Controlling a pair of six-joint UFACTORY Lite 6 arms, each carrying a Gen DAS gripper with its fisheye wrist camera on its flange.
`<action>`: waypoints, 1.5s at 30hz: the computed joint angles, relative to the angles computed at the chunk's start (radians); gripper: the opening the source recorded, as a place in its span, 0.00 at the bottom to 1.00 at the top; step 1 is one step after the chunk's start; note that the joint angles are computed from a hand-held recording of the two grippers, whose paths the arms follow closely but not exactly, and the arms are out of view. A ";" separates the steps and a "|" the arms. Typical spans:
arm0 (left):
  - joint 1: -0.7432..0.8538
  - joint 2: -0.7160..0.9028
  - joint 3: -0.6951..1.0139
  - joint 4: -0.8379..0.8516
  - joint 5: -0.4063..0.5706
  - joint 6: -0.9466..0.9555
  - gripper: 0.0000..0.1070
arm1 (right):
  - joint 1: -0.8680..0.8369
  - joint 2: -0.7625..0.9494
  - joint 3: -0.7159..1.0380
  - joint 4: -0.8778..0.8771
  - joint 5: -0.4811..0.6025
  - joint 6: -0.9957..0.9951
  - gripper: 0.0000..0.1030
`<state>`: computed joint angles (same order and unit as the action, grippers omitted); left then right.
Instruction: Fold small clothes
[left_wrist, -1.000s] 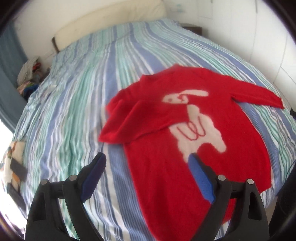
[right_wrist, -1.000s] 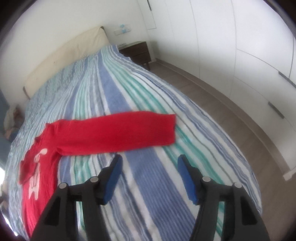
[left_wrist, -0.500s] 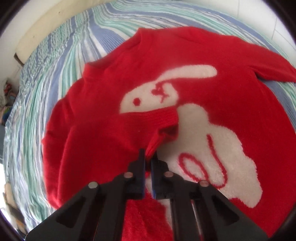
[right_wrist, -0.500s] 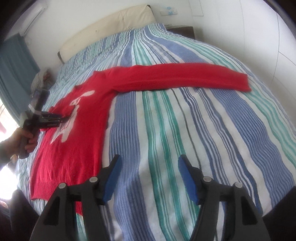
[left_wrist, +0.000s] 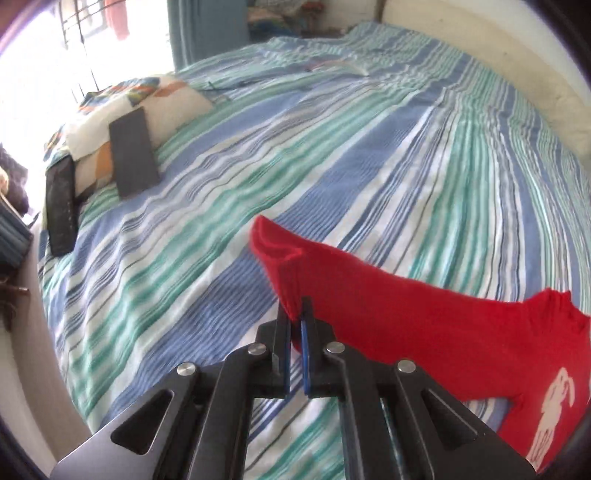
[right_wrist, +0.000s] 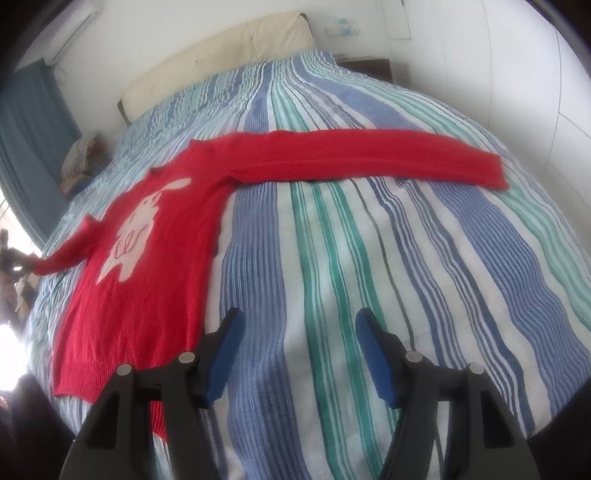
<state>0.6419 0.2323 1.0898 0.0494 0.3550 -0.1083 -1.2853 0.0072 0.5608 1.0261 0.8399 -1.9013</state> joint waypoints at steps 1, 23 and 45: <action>0.021 0.031 -0.004 -0.026 -0.006 0.031 0.02 | 0.007 -0.007 -0.009 -0.001 -0.007 -0.005 0.61; 0.040 -0.473 -0.419 -0.792 0.098 1.211 0.89 | 0.059 -0.232 -0.154 0.122 -0.130 -0.131 0.77; -0.433 -0.104 -0.472 -1.798 -0.024 2.471 0.96 | 0.351 0.214 -0.063 1.118 -0.333 -0.837 1.00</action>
